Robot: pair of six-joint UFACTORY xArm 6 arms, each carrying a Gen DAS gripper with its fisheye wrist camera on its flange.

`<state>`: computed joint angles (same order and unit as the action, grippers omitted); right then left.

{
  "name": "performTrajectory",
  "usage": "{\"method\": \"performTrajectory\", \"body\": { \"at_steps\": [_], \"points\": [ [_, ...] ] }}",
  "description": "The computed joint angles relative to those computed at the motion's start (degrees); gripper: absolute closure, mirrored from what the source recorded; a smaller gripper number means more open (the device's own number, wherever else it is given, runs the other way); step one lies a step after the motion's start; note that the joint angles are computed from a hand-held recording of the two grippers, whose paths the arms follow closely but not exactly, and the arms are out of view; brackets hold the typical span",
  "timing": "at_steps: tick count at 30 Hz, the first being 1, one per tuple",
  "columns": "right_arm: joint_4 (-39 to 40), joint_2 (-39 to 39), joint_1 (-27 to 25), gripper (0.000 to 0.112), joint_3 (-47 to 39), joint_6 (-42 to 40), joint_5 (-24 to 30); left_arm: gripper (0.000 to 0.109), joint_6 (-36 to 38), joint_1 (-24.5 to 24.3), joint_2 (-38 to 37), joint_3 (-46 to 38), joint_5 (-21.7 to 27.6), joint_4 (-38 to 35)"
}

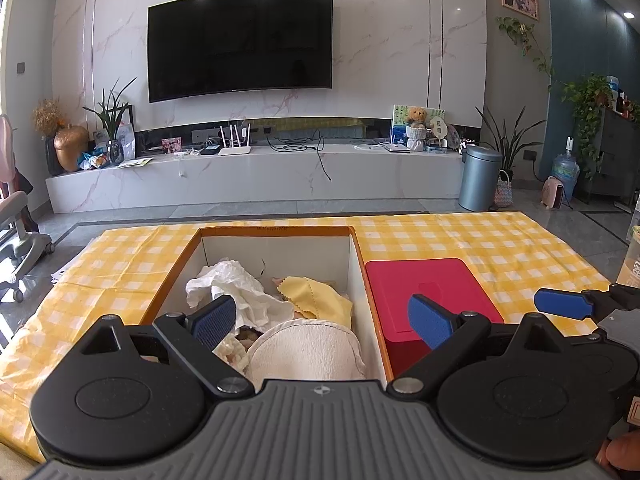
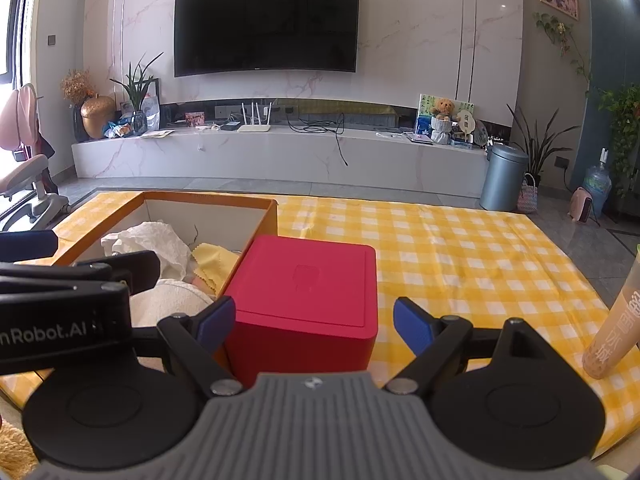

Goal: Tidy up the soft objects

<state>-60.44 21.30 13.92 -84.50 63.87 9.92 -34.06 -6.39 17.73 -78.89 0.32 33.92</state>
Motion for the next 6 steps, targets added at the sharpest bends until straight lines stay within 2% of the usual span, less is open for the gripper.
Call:
{"method": "performTrajectory", "body": {
  "at_steps": [6],
  "points": [
    [0.3,-0.1,0.1,0.028,0.2,-0.2,-0.1,0.006,-2.3,0.2,0.2,-0.4,0.0,2.3]
  ]
}}
